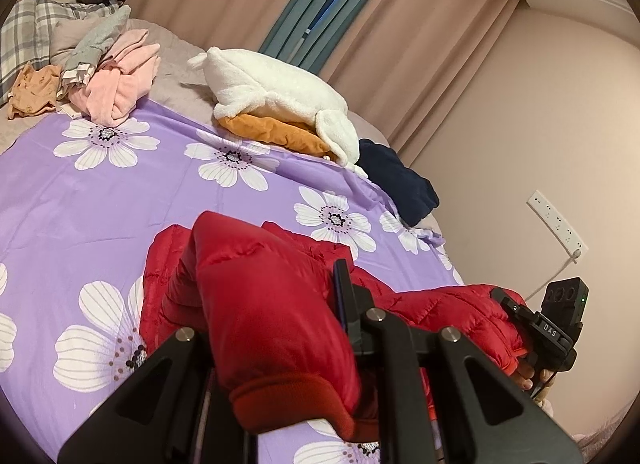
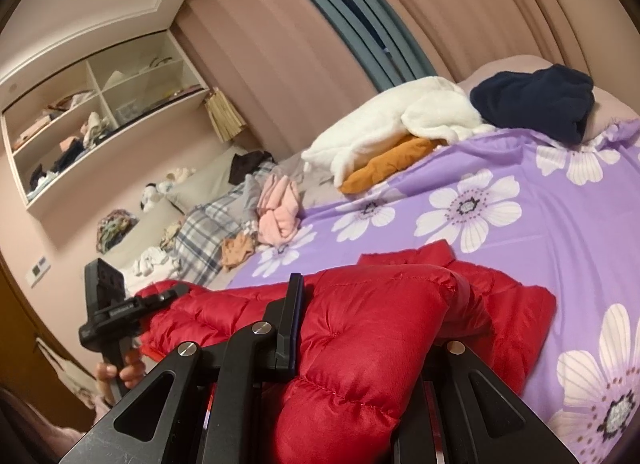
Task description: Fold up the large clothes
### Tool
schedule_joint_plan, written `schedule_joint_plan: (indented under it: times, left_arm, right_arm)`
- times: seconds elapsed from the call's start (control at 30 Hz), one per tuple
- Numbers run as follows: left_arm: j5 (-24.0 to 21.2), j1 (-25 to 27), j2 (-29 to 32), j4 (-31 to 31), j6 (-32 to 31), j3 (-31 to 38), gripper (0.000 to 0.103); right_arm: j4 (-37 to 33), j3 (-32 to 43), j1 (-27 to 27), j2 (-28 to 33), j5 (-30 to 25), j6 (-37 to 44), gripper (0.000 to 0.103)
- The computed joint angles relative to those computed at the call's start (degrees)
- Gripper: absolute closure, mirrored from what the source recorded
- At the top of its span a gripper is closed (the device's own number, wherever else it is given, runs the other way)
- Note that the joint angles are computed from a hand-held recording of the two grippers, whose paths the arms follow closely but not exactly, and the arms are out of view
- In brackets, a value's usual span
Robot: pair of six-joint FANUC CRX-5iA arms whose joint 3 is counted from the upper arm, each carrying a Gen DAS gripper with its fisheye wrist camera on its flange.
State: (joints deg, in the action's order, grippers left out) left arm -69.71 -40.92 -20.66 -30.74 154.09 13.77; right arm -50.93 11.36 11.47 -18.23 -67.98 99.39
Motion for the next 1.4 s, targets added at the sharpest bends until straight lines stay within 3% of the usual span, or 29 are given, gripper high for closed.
schedule_joint_plan:
  times: [0.3,0.73,0.93,1.4]
  left_arm:
    - [6.27,13.61,0.41,13.75,-8.86,-4.54,0.088]
    - [9.24,25.92,6.53,27.39,-19.91,-6.50,0.088]
    - [7.19,27.87,11.42,29.20,-23.55,-3.69,0.087]
    - [5.92,30.09,15.35,30.79,-23.19,-5.20,0.086]
  right_arm:
    - [6.20,1.08,3.42,3.76,2.49,-5.20,0.085]
    - [15.04,3.16,7.05,10.59,4.10,-13.05,0.085]
    - [17.26,4.27,6.83,13.63,2.84,-18.31,0.085]
    - [17.16,5.14,5.73,18.04,1.16,-26.57,0.085]
